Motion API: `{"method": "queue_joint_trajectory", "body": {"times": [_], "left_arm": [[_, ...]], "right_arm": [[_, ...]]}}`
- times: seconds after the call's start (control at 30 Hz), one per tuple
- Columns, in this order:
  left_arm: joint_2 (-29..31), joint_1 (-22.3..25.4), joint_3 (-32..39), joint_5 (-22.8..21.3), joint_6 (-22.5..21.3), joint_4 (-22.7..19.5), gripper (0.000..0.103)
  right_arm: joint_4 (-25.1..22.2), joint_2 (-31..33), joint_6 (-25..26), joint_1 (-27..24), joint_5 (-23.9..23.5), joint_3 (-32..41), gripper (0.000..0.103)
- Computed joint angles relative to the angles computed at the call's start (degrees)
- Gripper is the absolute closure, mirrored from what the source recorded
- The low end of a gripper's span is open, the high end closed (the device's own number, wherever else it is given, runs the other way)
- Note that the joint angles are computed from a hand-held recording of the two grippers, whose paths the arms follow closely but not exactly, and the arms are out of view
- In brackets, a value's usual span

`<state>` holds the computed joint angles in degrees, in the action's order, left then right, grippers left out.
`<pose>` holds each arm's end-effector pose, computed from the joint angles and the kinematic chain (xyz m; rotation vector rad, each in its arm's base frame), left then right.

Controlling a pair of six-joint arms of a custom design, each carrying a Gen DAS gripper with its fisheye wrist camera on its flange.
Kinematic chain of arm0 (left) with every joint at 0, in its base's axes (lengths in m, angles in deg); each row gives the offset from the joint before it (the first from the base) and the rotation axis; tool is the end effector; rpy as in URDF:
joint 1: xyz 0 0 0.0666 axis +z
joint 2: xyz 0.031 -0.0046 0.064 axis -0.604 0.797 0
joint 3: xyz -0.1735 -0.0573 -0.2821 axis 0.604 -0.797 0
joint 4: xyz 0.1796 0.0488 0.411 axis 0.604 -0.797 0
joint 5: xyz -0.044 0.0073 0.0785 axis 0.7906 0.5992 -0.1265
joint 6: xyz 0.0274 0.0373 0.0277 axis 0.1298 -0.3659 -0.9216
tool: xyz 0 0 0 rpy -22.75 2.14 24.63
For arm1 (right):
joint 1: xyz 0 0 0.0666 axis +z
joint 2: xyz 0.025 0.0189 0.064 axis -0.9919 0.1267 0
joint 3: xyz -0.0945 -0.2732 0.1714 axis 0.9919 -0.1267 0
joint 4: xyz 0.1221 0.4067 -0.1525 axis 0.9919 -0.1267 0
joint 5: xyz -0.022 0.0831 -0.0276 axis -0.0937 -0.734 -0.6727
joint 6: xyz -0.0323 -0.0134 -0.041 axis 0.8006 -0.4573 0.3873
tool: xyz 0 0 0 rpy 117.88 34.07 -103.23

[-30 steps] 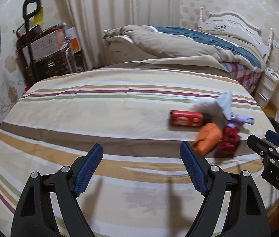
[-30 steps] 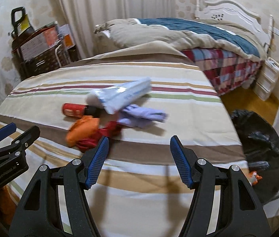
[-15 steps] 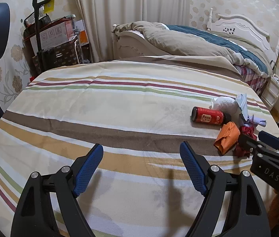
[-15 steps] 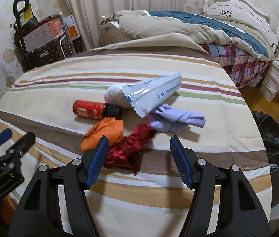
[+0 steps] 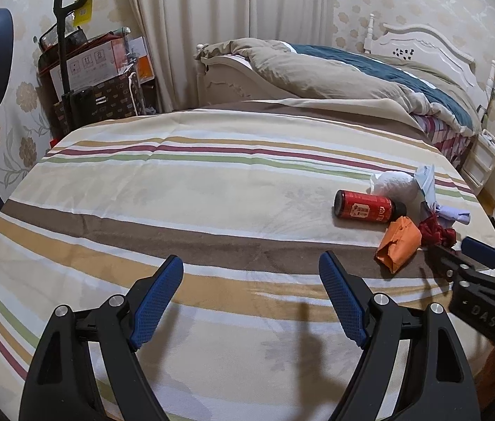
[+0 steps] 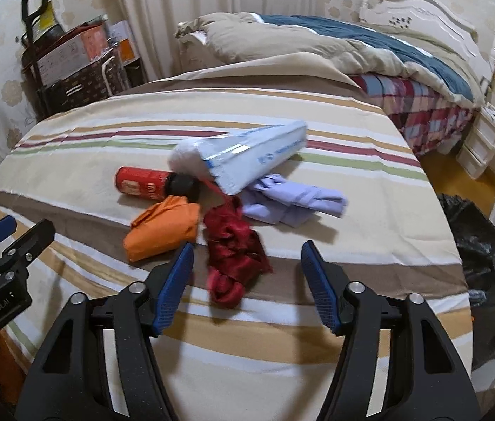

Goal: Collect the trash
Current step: 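Grasp the red ribbon with the right tool while the left tool grasps the orange wrapper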

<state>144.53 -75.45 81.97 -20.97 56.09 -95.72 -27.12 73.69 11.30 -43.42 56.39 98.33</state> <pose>0.3821 -0.2715 0.3998 -0.7557 2.2610 0.3037 0.4804 0.3941 0.4021 -0.8849 2.3111 0.3292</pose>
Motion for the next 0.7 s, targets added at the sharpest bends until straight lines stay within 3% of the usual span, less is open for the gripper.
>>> {"method": "queue_joint_trajectory", "body": {"times": [0.1,0.33,0.7], "left_arm": [[0.4,-0.1,0.4,-0.1,-0.4,0.0,0.024],[1.8,-0.6,1.7,0.0,-2.2,1.2,0.024],[6.6,-1.6,6.4,2.4,-8.7,5.9,0.024]], "right_arm": [[-1.2,1.0,1.2,0.5,-0.3,1.0,0.072],[-0.9,-0.9,2.0,-0.3,-0.5,-1.1,0.075],[0.4,-4.9,0.7,-4.3,1.1,-5.8,0.075]]}}
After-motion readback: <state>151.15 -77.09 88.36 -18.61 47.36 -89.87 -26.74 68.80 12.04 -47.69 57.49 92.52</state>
